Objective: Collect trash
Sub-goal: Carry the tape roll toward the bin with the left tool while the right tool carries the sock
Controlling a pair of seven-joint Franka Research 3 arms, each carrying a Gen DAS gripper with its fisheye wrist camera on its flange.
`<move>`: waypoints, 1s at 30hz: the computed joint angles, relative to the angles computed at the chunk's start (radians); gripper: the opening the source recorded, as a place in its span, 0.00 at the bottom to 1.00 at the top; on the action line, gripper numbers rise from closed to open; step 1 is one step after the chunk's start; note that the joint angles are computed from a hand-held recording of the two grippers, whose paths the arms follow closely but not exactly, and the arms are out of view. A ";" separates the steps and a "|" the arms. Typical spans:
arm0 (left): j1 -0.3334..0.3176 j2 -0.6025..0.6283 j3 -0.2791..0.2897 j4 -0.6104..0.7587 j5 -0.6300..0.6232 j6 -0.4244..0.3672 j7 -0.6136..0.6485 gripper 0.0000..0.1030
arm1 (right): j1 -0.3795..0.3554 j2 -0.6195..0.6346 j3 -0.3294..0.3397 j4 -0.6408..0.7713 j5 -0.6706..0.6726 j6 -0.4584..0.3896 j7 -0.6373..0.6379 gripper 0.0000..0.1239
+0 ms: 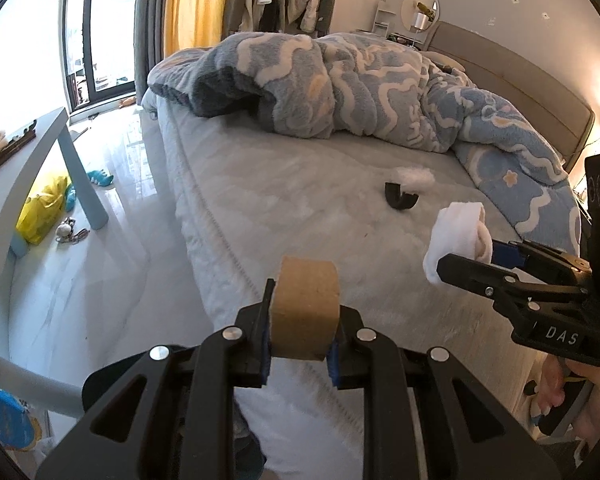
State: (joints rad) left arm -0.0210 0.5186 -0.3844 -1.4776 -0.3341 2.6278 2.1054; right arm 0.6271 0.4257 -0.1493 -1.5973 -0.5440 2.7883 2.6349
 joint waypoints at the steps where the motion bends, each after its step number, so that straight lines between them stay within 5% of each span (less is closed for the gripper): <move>1: 0.006 -0.005 0.000 -0.009 -0.003 0.000 0.002 0.22 | 0.004 0.003 0.001 0.005 -0.001 -0.004 0.001 0.43; 14: 0.047 -0.037 0.043 -0.074 0.010 0.004 0.013 0.22 | 0.035 0.117 0.022 0.181 0.054 -0.059 -0.077 0.43; 30: 0.093 0.016 0.109 -0.049 0.091 -0.086 -0.069 0.22 | 0.063 0.437 0.047 0.704 0.269 -0.209 -0.320 0.43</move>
